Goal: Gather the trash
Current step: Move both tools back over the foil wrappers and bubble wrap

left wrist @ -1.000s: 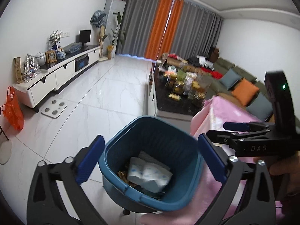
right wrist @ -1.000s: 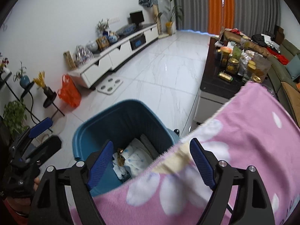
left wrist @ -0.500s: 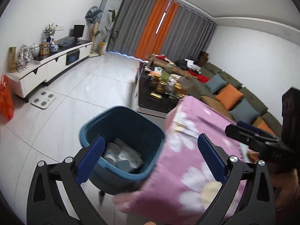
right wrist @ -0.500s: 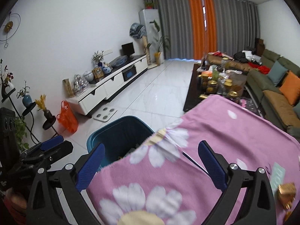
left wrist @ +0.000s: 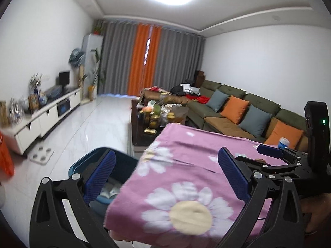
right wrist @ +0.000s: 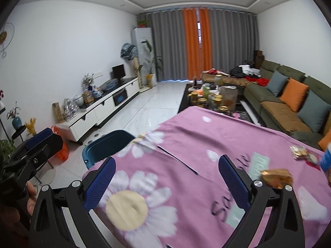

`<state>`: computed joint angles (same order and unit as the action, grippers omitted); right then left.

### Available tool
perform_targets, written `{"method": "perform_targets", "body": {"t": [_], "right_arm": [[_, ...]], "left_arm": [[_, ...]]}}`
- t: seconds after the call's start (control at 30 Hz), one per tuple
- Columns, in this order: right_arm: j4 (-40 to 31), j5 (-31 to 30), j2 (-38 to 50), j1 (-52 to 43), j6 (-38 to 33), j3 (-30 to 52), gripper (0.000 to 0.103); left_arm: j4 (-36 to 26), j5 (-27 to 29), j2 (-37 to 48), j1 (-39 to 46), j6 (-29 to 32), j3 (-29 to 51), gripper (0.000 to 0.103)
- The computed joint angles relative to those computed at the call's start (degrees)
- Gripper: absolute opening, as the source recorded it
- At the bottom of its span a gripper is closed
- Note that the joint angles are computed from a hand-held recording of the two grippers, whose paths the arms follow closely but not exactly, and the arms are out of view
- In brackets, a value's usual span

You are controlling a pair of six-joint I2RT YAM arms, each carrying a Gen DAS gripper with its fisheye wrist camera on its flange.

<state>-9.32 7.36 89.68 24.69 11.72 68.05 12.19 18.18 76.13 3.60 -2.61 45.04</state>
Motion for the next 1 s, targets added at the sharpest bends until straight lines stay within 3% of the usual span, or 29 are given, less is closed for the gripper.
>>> {"method": "perform_targets", "body": {"t": [0.5, 0.9, 1.0], "right_arm": [[2.4, 8.5, -23.6, -4.1, 3.7, -23.8, 0.096], [-6.2, 18.7, -45.6, -2.9, 6.5, -36.6, 0.096], [-9.7, 22.9, -49.6, -0.3, 8.1, -37.8, 0.096]], "left_arm": [[-2.2, -3.3, -9.2, -15.7, 0.9, -5.8, 0.097], [0.8, -9.2, -12.4, -25.2, -0.4, -11.9, 0.097], [0.7, -8.0, -13.4, -25.3, -0.4, -12.8, 0.097]]}}
